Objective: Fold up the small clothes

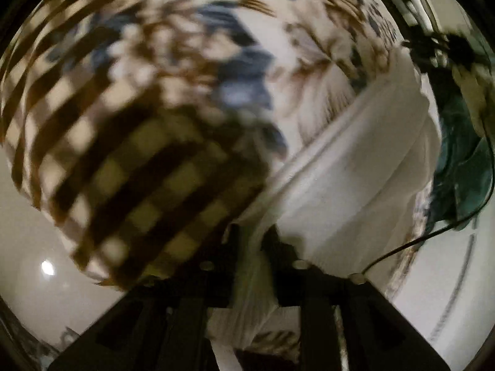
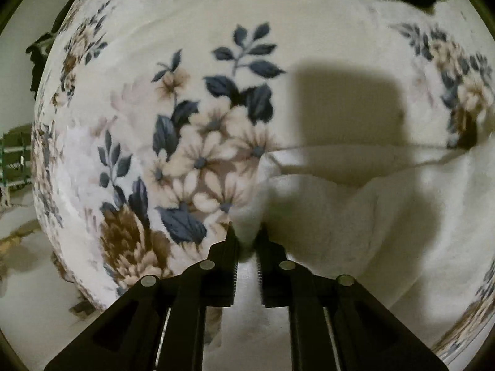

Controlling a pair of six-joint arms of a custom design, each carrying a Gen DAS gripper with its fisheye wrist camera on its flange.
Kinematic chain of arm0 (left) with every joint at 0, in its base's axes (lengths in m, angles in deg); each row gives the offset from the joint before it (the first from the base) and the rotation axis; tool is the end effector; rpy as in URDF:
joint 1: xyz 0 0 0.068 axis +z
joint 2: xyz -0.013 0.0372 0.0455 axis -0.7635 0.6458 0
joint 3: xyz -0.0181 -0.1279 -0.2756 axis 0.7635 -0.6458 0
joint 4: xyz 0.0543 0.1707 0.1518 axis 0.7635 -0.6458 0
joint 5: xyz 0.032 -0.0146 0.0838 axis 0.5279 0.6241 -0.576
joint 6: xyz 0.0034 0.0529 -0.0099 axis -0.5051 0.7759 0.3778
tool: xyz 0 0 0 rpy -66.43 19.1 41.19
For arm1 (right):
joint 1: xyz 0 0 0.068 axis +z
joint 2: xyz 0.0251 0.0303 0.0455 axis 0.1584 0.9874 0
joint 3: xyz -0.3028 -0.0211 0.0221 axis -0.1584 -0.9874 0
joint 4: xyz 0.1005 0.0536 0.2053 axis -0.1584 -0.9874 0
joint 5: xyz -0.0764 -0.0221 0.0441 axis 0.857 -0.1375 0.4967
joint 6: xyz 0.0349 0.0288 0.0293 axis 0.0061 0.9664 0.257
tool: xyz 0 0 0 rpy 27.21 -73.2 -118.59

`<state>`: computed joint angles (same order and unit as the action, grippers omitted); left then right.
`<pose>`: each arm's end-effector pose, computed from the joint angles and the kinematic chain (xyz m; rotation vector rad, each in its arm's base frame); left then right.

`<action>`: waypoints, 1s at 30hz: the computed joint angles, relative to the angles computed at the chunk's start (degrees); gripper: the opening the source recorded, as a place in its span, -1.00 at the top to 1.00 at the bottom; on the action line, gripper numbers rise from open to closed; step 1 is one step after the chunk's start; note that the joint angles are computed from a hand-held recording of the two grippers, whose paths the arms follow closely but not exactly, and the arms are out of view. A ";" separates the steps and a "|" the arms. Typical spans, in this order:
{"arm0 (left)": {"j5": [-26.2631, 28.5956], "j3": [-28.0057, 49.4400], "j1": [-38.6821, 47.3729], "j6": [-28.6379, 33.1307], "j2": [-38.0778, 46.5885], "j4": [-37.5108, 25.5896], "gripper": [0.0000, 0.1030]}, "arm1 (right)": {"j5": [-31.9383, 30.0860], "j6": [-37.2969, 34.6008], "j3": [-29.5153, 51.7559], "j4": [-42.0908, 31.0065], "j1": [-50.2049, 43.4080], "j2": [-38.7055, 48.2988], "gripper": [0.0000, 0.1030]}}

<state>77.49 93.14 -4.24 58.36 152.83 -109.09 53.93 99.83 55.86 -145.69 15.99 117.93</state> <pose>0.1199 0.1092 0.2434 0.2084 -2.9242 0.7066 0.4014 0.0600 0.2727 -0.6720 -2.9478 -0.4898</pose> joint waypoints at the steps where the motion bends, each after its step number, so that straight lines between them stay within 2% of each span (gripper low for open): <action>1: -0.71 1.91 0.19 0.06 0.73 -0.68 0.16 | -2.87 0.00 -2.01 1.29 -1.16 -1.36 0.42; 2: -0.50 4.57 -0.08 0.22 1.53 -2.00 0.09 | -6.00 0.43 -5.60 3.32 -3.15 -4.69 0.14; 3: 1.03 7.70 -1.29 -0.24 2.35 -3.73 0.07 | -6.88 0.64 -7.96 4.23 -4.91 -7.47 0.04; 5: 5.09 13.02 -6.22 -3.10 3.46 -5.79 -0.02 | -6.44 -0.38 -12.55 4.86 -9.24 -14.62 -0.01; 7: 11.86 19.36 -15.74 -8.56 5.40 -6.25 -0.21 | -3.06 -4.05 -14.79 2.19 -14.36 -20.55 -0.01; 9: 18.04 25.84 -28.61 -18.66 8.30 -1.86 -0.22 | 1.35 -9.11 -16.79 -0.40 -21.11 -25.34 -0.04; 10: 20.29 27.80 -33.01 -22.02 10.17 0.52 -0.22 | 2.86 -11.75 -18.40 -0.98 -25.38 -27.25 -0.13; 12: 22.49 33.79 -43.80 -31.25 16.54 7.85 -0.22 | 2.34 -15.83 -20.22 -1.59 -33.02 -27.70 -0.15; 14: 22.82 39.59 -51.04 -36.28 23.33 11.87 -0.22 | -0.97 -18.44 -24.24 0.28 -41.17 -26.78 -0.15; 17: 22.69 52.79 -59.10 -43.10 36.72 12.23 -0.18 | -8.46 -18.28 -30.61 6.25 -47.19 -24.61 -0.15; 18: 22.61 53.96 -59.98 -43.98 38.40 13.19 -0.03 | -11.15 -18.05 -32.52 8.57 -48.28 -23.26 -0.15; 19: 21.46 54.97 -60.85 -45.29 39.44 14.86 0.93 | -13.44 -17.75 -34.09 10.35 -48.59 -21.81 -0.15; 21: 19.50 59.39 -61.74 -44.42 41.87 12.76 0.90 | -16.47 -17.64 -36.78 12.63 -47.93 -19.88 -0.15; 22: 17.34 60.15 -62.23 -43.56 41.80 12.72 0.90 | -17.48 -18.51 -37.26 12.15 -47.24 -18.72 0.16; 23: 14.49 61.68 -62.64 -41.11 42.17 11.90 0.90 | -17.19 -19.81 -37.39 11.11 -46.14 -17.91 0.84; 26: 11.28 67.39 -62.69 -36.35 45.87 8.23 0.90 | -13.18 -20.26 -37.79 11.98 -46.78 -19.49 0.83; 28: 12.15 72.16 -62.44 -34.84 48.72 3.93 0.84 | -10.87 -19.30 -38.64 14.97 -49.01 -20.60 0.83; 30: 13.41 75.43 -62.10 -33.91 49.13 -0.38 0.75 | -11.91 -21.00 -37.80 14.01 -50.28 -19.06 0.82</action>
<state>90.90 168.57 -66.35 24.45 201.96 -109.47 42.02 78.84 18.06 -131.67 -34.28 98.87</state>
